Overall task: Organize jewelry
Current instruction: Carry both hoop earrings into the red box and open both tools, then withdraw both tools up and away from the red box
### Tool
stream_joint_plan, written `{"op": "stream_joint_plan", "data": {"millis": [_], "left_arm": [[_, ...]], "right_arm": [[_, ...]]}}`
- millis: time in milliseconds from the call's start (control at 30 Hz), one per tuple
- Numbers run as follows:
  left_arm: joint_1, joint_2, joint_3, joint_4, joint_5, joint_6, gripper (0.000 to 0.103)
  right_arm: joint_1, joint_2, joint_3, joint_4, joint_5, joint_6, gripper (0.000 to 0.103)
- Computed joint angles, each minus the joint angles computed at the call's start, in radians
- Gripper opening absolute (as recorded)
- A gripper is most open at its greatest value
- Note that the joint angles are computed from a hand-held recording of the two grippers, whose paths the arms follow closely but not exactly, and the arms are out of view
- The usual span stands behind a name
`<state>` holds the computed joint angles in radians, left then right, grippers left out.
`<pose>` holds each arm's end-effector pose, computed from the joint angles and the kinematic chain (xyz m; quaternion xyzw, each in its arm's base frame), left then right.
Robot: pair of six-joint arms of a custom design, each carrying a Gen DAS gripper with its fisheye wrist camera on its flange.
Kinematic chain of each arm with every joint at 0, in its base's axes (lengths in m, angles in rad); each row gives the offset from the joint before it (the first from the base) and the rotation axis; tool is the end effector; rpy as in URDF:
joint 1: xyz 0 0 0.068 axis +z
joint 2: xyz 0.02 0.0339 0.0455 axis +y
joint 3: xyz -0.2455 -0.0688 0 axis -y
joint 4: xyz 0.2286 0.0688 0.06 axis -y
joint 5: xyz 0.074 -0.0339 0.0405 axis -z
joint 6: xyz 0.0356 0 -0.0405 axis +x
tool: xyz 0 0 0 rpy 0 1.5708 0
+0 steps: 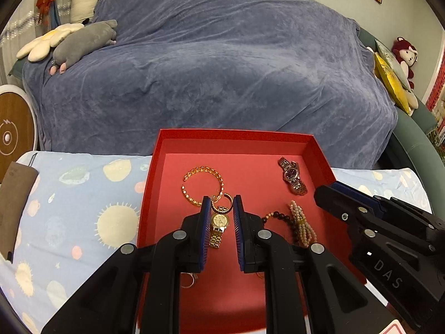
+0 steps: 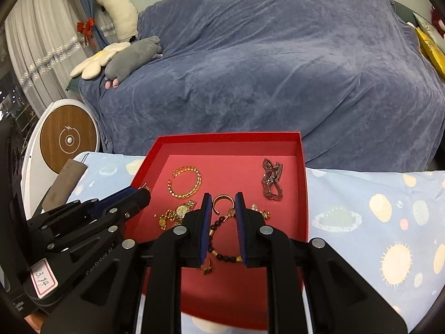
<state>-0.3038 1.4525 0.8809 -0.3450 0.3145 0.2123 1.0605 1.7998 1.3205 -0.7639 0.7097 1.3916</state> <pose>0.2652 -0.0947 0.1985 0.2873 0.8915 -0.1627 0.3102 0.1857 0.2843 0.2048 0.2083 0.9032 0.0281 0.3743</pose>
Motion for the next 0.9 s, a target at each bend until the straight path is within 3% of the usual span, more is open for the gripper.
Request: {"op": "stream_joint_plan", "data": {"millis": [233, 467, 633, 767, 900], "left_arm": [[-0.044, 0.173, 0.087, 0.046, -0.052, -0.008, 0.014], [-0.044, 0.245, 0.149, 0.032, -0.050, -0.001, 0.016], [-0.042, 0.236, 0.125, 0.066, -0.070, -0.007, 0.035], [-0.023, 0.193, 0.094, 0.076, -0.062, 0.004, 0.035], [-0.012, 0.097, 0.032, 0.075, -0.069, 0.018, 0.035]], "right_arm": [[-0.121, 0.019, -0.085, 0.171, -0.103, -0.095, 0.016], [-0.159, 0.043, -0.094, 0.206, -0.144, -0.130, 0.018], [-0.154, 0.045, -0.104, 0.219, -0.140, -0.123, 0.018], [-0.123, 0.017, -0.113, 0.199, -0.109, -0.101, 0.018], [-0.062, 0.004, -0.073, 0.101, -0.058, -0.063, 0.018]]}}
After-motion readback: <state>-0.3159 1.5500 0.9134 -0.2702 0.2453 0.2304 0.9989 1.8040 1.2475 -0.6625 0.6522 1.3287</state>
